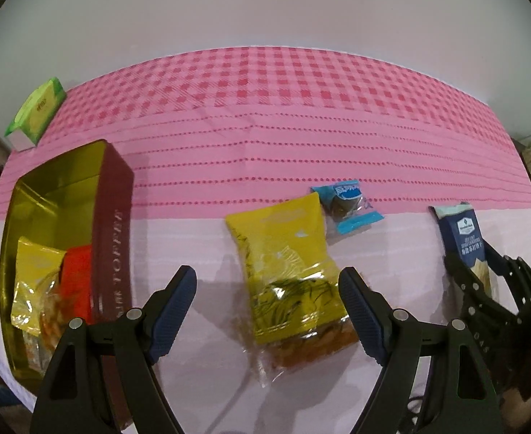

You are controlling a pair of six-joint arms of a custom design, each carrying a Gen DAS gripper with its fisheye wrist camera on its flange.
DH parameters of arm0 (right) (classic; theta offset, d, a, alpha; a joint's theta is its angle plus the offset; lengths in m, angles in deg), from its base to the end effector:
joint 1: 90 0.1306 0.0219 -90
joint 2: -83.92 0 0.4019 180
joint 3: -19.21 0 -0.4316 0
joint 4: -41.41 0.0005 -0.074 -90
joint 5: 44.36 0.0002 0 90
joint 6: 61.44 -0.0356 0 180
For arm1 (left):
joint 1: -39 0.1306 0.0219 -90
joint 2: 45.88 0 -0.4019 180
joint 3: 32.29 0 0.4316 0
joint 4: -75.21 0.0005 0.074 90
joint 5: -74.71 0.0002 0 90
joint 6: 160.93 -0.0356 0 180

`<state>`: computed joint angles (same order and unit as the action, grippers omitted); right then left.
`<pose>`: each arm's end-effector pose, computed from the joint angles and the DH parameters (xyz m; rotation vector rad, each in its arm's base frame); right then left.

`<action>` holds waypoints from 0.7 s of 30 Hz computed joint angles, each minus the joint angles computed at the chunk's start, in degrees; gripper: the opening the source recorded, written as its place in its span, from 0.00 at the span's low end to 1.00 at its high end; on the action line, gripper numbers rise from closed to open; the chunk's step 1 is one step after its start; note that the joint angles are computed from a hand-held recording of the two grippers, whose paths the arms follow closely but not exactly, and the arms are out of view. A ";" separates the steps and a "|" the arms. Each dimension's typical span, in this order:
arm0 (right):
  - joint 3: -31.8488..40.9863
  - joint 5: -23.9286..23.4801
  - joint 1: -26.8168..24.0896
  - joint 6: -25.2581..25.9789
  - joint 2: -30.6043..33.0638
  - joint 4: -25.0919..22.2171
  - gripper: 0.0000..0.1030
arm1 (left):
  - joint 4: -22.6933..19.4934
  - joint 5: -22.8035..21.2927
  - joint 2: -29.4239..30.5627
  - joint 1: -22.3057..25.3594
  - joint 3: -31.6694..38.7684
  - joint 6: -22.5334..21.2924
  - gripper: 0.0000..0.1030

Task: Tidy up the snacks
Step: 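Lift the crackers pack with the right gripper while left moves onto a yellow packet, then close the left gripper on the yellow foil packet and lift it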

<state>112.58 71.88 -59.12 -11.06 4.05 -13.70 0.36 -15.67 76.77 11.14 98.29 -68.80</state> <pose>0.4984 0.2791 0.3819 0.3337 2.4643 -0.1136 0.6267 -0.3315 0.4276 0.6099 2.6790 -0.1363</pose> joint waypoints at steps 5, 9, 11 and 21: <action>-0.01 -0.02 -0.01 0.01 -0.01 0.01 0.47 | -2.86 0.49 2.92 -0.35 3.62 2.07 0.79; -0.02 0.00 -0.02 0.01 -0.01 0.01 0.47 | -4.25 -0.26 4.63 -0.72 5.32 2.86 0.79; -0.05 -0.01 -0.03 0.03 -0.03 0.02 0.47 | -4.29 -0.28 4.97 -0.78 5.51 3.13 0.79; -0.03 -0.03 -0.04 0.03 -0.04 -0.01 0.47 | -4.91 1.10 6.69 -0.67 7.45 3.41 0.57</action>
